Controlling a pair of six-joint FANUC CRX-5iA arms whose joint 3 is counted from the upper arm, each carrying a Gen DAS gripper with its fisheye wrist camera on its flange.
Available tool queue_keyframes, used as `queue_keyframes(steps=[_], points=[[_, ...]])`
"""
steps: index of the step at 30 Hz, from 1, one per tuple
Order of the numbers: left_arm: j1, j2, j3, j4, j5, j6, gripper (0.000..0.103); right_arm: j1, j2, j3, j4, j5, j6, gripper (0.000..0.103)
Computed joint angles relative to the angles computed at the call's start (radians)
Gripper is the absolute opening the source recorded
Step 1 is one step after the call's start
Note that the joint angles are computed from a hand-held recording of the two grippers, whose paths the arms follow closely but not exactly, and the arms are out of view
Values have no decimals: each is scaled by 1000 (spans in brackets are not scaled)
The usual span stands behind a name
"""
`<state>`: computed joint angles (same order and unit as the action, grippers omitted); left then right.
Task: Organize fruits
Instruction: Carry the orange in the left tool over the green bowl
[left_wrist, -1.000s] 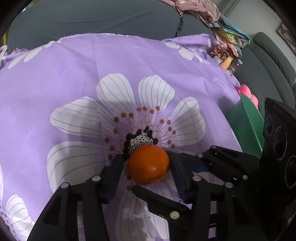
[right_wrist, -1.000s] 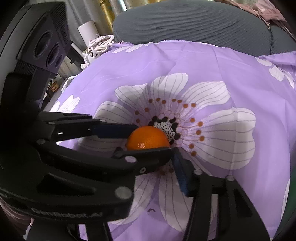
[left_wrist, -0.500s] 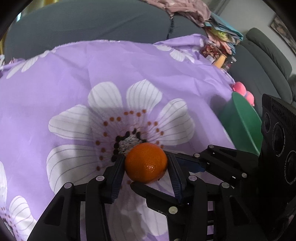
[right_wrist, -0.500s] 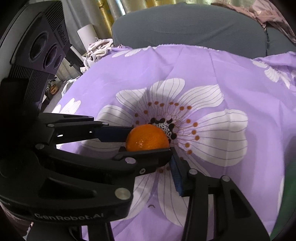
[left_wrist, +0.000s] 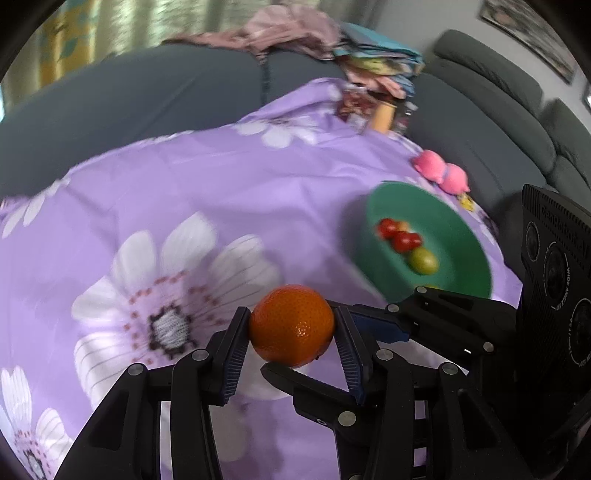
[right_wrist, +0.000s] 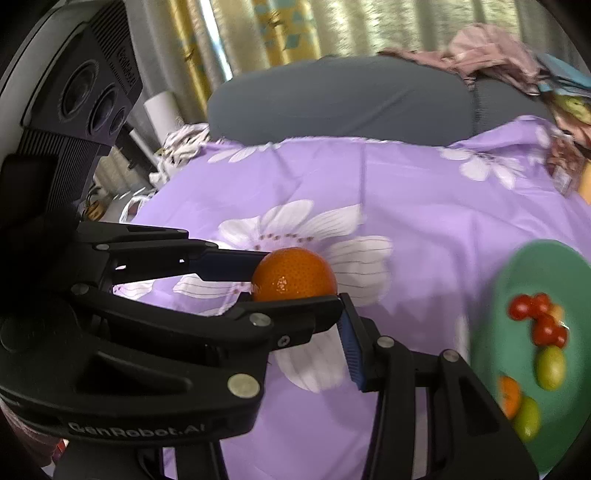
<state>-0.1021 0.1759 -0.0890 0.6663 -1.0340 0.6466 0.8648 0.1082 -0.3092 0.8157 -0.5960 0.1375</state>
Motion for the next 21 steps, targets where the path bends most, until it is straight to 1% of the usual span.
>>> queue_keyframes(steps=[4, 9, 14, 21], points=[[-54, -8, 11, 6, 5, -12, 46, 3, -79, -80, 73, -40, -93, 46], [-114, -8, 26, 4, 4, -14, 46, 8, -152, -152, 117, -90, -168, 46], [-172, 13, 56, -2, 2, -9, 46, 6, -221, -220, 135, -127, -221, 46], [-223, 51, 94, -32, -11, 17, 46, -18, -250, -262, 116, -121, -243, 46]])
